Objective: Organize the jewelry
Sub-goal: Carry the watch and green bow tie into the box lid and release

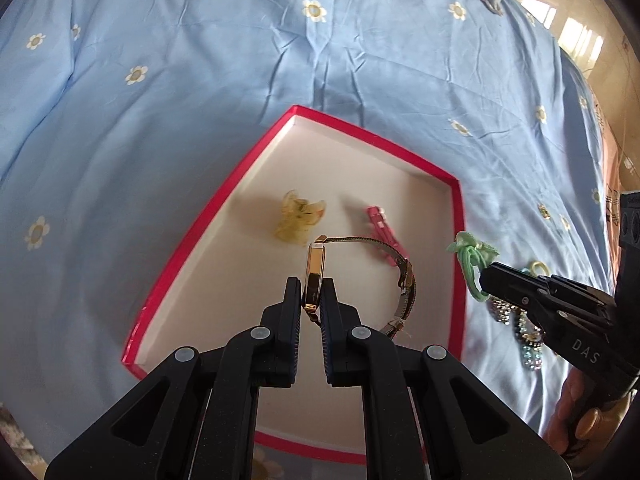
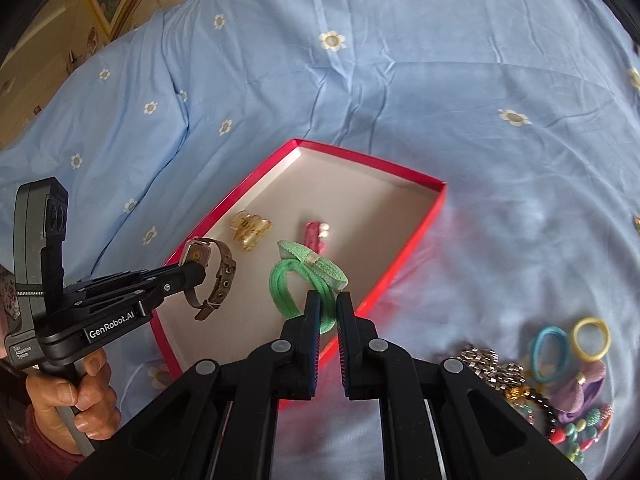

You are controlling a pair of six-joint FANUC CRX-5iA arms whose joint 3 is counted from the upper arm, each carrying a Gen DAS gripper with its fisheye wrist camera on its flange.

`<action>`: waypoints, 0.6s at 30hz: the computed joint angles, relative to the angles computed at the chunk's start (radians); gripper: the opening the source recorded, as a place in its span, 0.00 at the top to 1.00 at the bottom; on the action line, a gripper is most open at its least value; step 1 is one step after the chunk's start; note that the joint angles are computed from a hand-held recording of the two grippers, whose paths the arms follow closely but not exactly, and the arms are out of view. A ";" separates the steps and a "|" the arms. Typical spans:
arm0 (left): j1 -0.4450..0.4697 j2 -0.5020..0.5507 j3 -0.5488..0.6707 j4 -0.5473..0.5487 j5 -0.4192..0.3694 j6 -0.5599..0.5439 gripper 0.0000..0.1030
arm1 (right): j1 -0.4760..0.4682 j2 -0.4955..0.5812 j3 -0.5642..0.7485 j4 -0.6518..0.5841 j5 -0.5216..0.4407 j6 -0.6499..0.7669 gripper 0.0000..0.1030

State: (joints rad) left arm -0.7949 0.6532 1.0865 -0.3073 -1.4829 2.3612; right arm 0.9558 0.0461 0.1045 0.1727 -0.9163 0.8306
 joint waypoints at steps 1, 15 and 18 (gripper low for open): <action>0.003 -0.004 -0.009 -0.001 -0.003 0.000 0.92 | 0.003 0.011 0.011 -0.006 -0.004 0.010 0.92; 0.044 0.040 -0.001 0.017 -0.049 -0.031 0.92 | -0.007 0.161 0.156 -0.081 -0.113 0.121 0.92; 0.042 0.040 -0.003 0.011 -0.048 -0.037 0.92 | -0.009 0.166 0.158 -0.083 -0.117 0.129 0.92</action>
State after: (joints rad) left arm -0.7525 0.6928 1.0836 -0.2963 -1.5310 2.3237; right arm 0.9469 0.2124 0.2625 0.0896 -1.0330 0.9594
